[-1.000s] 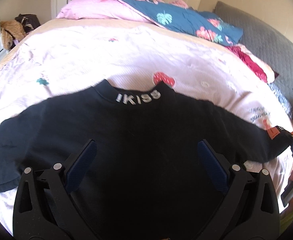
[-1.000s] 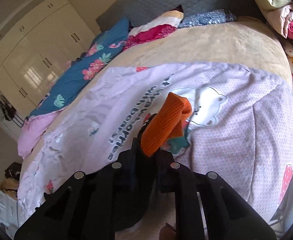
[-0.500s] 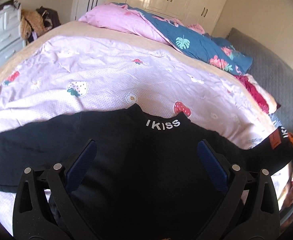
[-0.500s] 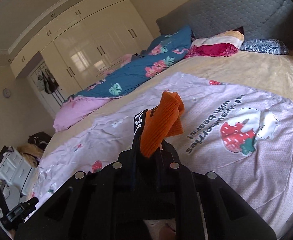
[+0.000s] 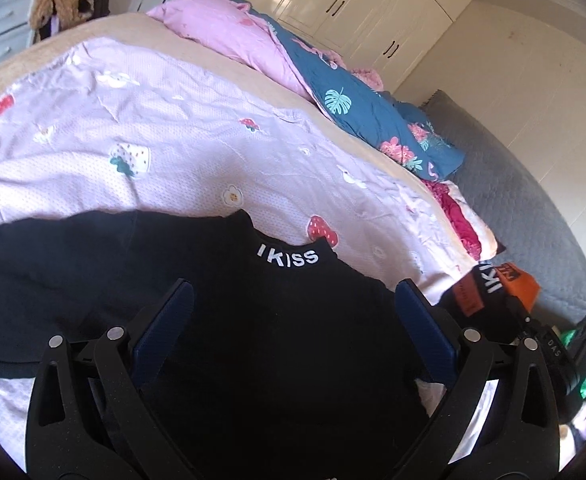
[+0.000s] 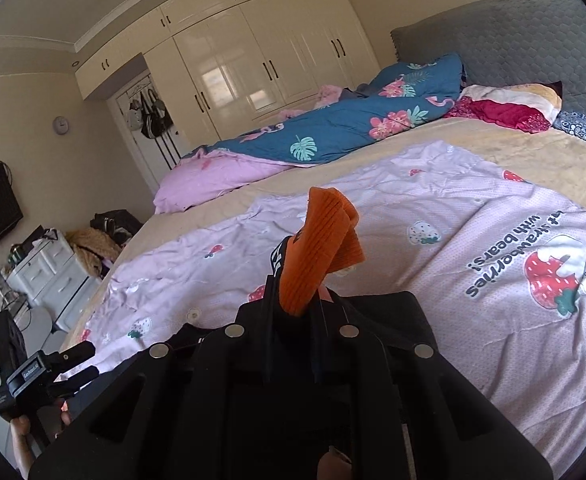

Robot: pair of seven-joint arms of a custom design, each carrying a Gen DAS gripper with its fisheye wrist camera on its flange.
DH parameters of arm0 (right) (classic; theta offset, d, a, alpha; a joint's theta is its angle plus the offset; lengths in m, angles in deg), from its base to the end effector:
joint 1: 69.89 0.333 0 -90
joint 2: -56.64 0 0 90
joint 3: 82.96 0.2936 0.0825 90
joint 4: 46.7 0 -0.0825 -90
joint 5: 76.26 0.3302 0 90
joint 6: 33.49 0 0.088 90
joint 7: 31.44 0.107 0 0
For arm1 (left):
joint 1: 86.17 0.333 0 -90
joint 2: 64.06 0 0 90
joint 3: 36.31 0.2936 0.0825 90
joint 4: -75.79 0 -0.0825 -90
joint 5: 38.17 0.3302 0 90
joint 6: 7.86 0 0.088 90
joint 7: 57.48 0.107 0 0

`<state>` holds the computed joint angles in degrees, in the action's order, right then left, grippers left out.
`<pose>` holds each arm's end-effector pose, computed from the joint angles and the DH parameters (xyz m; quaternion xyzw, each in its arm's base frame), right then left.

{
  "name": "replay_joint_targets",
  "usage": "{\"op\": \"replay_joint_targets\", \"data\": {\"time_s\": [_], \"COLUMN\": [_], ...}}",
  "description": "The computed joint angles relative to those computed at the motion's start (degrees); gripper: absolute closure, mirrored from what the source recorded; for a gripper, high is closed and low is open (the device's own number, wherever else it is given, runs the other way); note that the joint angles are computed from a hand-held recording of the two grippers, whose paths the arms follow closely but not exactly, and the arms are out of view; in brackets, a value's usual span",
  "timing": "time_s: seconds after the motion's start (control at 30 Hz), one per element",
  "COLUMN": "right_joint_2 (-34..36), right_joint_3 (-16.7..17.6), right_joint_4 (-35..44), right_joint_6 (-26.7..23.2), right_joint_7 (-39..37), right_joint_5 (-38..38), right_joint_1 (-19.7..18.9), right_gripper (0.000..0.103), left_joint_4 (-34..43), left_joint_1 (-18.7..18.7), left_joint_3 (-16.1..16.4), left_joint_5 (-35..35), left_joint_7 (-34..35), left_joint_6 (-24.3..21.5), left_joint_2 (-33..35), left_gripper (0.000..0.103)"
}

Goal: Fold small clothes
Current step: 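Lift the cuff with the right tool and fold the sleeve across the shirt body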

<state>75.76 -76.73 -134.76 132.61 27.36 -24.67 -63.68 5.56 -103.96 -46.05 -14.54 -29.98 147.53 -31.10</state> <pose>0.6411 0.0812 0.5626 -0.5860 0.6058 -0.1752 0.5089 0.6367 -0.3044 0.5456 -0.7404 0.4951 -0.4374 0.1241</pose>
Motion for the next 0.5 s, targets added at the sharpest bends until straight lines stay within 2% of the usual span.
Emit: {"op": "replay_joint_targets", "data": {"time_s": [0.13, 0.23, 0.5], "right_joint_2": [2.2, 4.0, 6.8], "right_joint_3": [1.2, 2.0, 4.0], "right_joint_4": [3.4, 5.2, 5.1], "right_joint_6": [-2.7, -4.9, -7.1], "right_joint_7": [-0.9, -1.5, -8.4], "right_joint_5": [-0.4, -0.7, -1.6], "right_joint_1": [0.6, 1.4, 4.1], "right_gripper": [0.09, 0.09, 0.09], "left_joint_4": [-1.5, -2.6, -1.1], "left_joint_1": [1.8, 2.0, 0.8], "left_joint_3": [-2.0, -1.6, 0.7], "left_joint_5": [-2.8, -3.5, -1.5], "left_joint_7": [1.3, 0.8, -1.5], "left_joint_6": [1.5, 1.4, -5.5], "left_joint_2": [0.3, 0.1, 1.3], "left_gripper": [0.009, 0.009, 0.009]}}
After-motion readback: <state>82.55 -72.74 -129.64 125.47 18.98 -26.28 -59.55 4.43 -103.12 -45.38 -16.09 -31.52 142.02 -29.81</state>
